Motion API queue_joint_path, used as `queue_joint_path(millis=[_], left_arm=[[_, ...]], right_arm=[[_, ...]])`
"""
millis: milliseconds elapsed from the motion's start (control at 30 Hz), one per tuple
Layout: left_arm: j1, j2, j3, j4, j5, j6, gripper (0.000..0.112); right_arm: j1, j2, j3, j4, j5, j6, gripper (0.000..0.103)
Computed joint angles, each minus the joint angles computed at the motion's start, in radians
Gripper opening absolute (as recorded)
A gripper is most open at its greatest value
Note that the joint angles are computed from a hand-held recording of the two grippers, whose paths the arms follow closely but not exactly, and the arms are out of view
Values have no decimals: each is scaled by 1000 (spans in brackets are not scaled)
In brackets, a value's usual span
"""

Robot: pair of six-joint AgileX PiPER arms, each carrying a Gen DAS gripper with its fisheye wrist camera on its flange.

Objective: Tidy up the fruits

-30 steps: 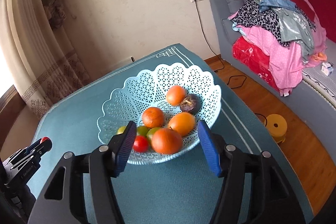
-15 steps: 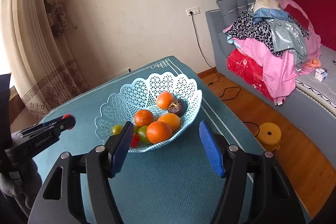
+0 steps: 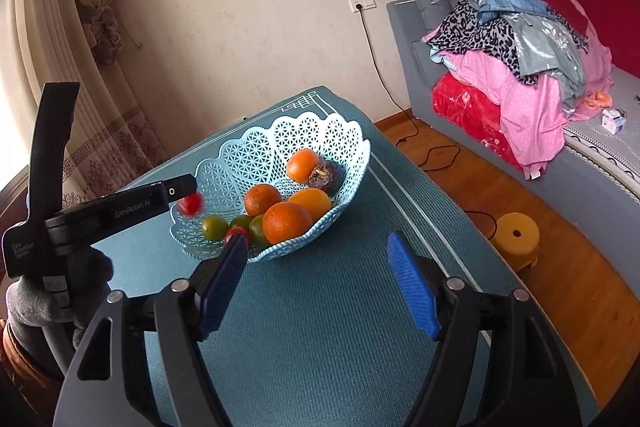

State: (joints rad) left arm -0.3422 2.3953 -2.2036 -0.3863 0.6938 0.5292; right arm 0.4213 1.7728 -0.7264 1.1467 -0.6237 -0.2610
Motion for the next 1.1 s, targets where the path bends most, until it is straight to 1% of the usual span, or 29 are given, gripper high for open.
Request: queue_joint_path(millis=[33,67,133,200,233,300,433,500,567,667,733,767,933,1033,1100], left_arm=[[3,-15,34,-7,-38,2,77],[3,-24,53,-2,-60,-1,79],[4,-27,57,22,-65,-12,86],[4,-53,114,53,-116,-17,92],[-1,-79,171,82,-175,-25,96],[-6,-119,256,142,-260,-57,100],[-2,-188,381,185,-355,-68,100],[-1,-224,438,209,-396,-83,100],[2,-257,483,193,-419,-69,100],[7,-296,526,151,-415,-28,100],[10,-323,561,118,-422,10,100],[9,-334,579,122,-433,8,100],[7,-373,648,115,-464,26,100],[6,-394,679,103,-481,48,100],[4,-407,695,120,-491,39,100]], right_arm=[[-3,1,0,-4,2,5,74],[-6,2,0,-12,6,12,74],[-8,7,-3,-17,13,14,75],[-11,13,-9,-20,26,17,83],[-14,16,-12,-22,33,20,85],[-15,13,-18,-10,45,9,89],[-19,0,-28,62,62,-71,90],[-23,-8,-40,111,79,-138,91],[-19,-16,-48,159,82,-205,91],[13,-24,-66,249,44,-325,91],[31,-30,-74,276,31,-375,92],[36,-34,-77,281,30,-389,94],[62,-47,-80,312,5,-441,94],[71,-60,-71,315,-5,-445,94],[79,-63,-75,333,-22,-464,95]])
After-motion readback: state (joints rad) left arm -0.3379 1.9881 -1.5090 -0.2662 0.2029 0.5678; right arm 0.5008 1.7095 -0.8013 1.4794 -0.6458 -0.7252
